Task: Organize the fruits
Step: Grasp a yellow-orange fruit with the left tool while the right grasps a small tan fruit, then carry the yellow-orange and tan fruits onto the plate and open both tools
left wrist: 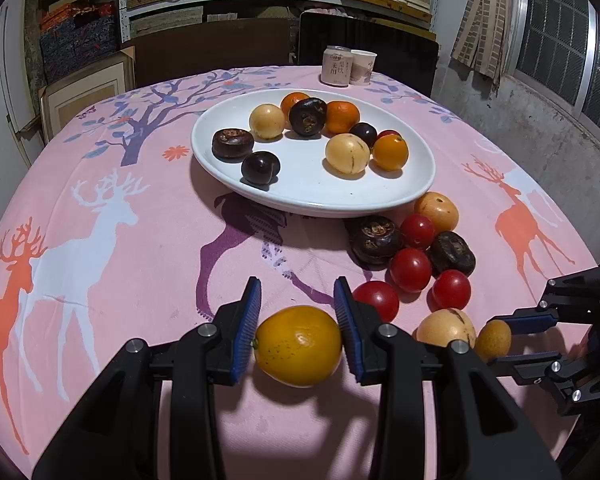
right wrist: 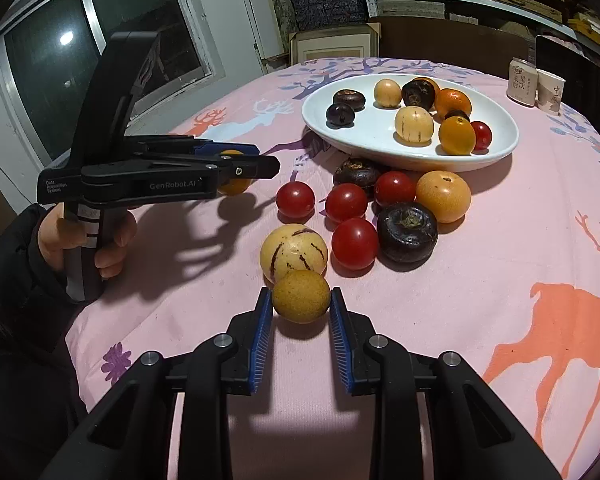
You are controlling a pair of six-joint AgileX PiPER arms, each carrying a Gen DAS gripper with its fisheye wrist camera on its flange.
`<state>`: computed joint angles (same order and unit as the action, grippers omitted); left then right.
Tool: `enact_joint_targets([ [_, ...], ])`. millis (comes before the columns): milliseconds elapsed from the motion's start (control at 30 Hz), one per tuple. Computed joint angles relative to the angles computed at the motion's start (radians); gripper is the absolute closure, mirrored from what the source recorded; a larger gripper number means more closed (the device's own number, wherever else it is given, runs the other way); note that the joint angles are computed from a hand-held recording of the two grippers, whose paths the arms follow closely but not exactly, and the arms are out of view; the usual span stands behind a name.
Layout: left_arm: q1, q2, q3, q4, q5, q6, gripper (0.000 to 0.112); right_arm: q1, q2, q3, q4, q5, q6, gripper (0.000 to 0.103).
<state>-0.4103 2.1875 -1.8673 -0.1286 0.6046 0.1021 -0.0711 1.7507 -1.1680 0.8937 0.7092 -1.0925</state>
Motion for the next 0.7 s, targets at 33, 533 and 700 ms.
enact_joint_targets([
  [33, 0.001, -0.003, 0.004, -0.004, -0.002, 0.003, 0.075, -0.003, -0.002, 0.003, 0.009, 0.001, -0.008, 0.074],
  [533, -0.029, 0.034, -0.02, 0.089, 0.087, -0.033, 0.055, 0.011, 0.027, -0.033, -0.071, -0.003, 0.082, 0.073],
  [700, -0.032, 0.018, 0.007, 0.094, 0.078, -0.036, 0.056, 0.029, 0.041, -0.052, -0.117, 0.003, 0.115, 0.072],
])
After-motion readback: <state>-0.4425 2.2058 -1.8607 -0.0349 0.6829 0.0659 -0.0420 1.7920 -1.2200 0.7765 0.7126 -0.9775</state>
